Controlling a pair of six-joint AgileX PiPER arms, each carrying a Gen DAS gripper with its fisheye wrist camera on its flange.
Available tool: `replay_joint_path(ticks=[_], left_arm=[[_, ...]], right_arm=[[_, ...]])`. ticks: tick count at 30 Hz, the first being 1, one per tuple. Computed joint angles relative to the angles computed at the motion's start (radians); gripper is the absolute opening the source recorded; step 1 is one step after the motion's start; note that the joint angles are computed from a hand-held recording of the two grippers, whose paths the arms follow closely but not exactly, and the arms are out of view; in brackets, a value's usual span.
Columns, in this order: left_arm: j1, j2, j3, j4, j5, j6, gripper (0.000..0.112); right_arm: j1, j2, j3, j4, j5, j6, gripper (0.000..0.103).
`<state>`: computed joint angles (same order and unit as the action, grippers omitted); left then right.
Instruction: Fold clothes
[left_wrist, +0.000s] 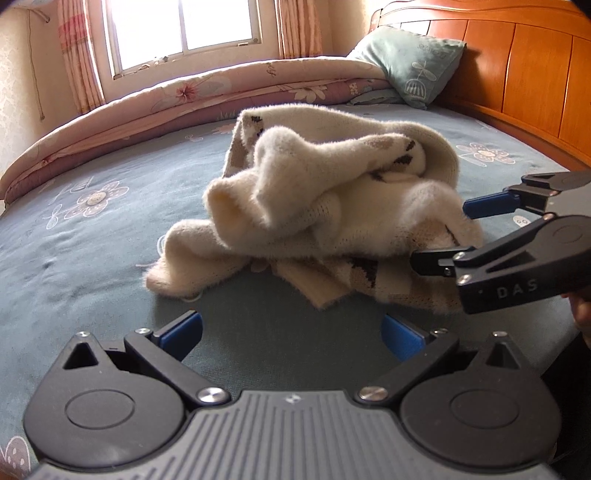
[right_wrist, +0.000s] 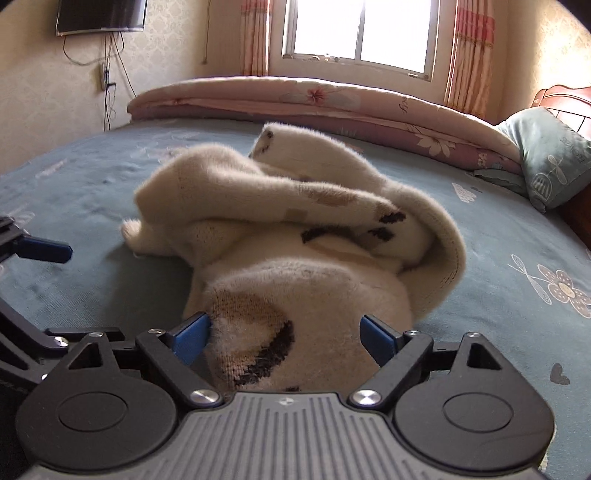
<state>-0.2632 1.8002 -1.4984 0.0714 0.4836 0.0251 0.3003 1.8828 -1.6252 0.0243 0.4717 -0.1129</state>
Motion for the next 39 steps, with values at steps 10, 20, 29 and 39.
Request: replay_joint_path(ticks=[10,20,29,39], left_arm=[[-0.018,0.032,-0.075,0.057,0.071,-0.071,0.102],[-0.039,0.002,-0.177,-0.005,0.145,0.002,0.102],[-0.054,0.026,-0.307,0.015,0.249,-0.002,0.102],[-0.002,0.075,-0.425,-0.048,0.304,0.022,0.102]], right_arm=[[-0.054,-0.056,0.127,-0.407,-0.111,0.532,0.091],[-0.119,-0.097,0.082,-0.315,0.021,0.526,0.091],[-0.113,-0.124,0.065,-0.308,0.049,0.458,0.091],[-0.074,-0.052,-0.035,-0.191,0.089,0.181,0.084]])
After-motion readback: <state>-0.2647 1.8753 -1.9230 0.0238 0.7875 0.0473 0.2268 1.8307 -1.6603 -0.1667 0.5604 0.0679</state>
